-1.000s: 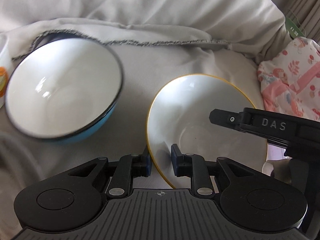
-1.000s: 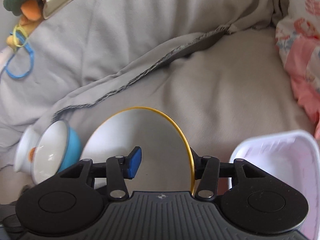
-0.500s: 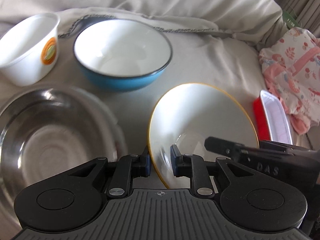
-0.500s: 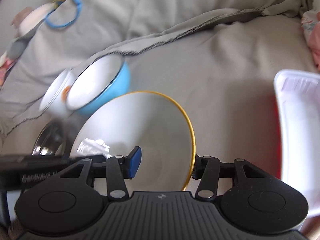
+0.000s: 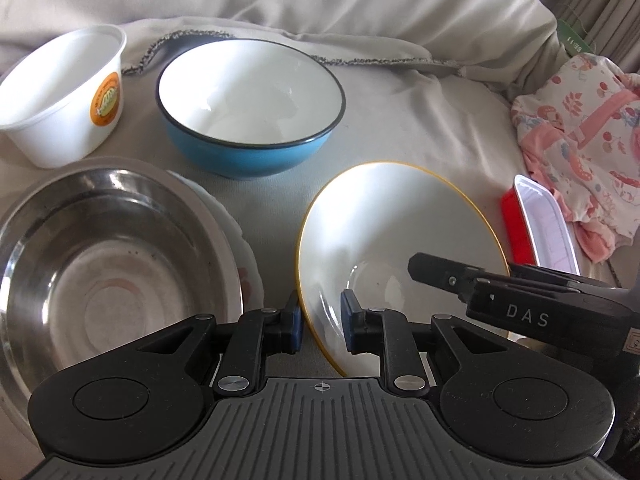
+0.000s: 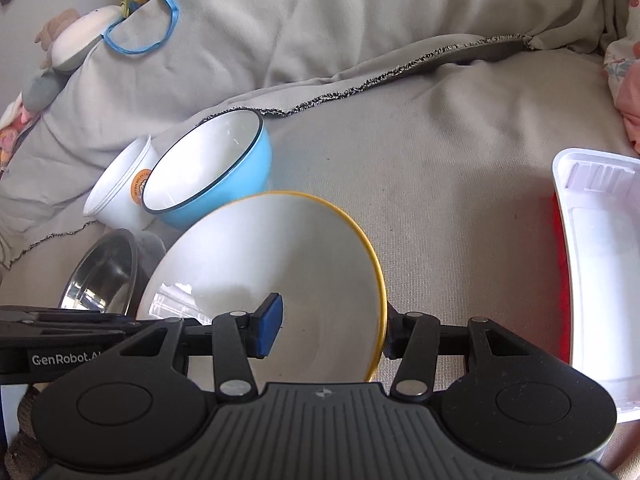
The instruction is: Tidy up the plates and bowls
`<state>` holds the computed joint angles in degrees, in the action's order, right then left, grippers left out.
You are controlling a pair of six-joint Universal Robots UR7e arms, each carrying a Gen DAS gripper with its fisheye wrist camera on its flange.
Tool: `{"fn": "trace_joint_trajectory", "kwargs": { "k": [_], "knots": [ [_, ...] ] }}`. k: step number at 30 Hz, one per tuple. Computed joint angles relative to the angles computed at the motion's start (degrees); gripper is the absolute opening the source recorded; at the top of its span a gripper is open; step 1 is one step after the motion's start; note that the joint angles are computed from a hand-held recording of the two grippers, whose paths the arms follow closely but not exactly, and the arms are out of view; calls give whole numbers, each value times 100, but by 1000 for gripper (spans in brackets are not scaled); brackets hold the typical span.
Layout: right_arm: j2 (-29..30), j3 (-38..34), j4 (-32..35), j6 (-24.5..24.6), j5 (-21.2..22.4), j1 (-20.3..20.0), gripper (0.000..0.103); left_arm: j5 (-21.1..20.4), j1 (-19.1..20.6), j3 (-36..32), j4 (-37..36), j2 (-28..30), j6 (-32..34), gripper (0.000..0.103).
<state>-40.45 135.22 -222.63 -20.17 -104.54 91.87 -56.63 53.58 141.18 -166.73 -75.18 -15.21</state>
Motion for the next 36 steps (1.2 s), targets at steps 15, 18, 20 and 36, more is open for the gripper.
{"fn": "trace_joint_trajectory", "kwargs": {
  "k": [15,18,20,36],
  "knots": [
    [21,75,-176,-213,-59,82,49,-537,31,194,526,-721,-131,24],
    [-98,211,-576,-375,54,162,49,-552,113,112,357,-1175,23,24],
    [-221,186,-774,-538,77,345,50,-88,100,-50,-16,-1208,98,24],
    [677,-2937,3486,1192,-539,838,40,629,1090,-1660,-321,780,928,23]
  ]
}}
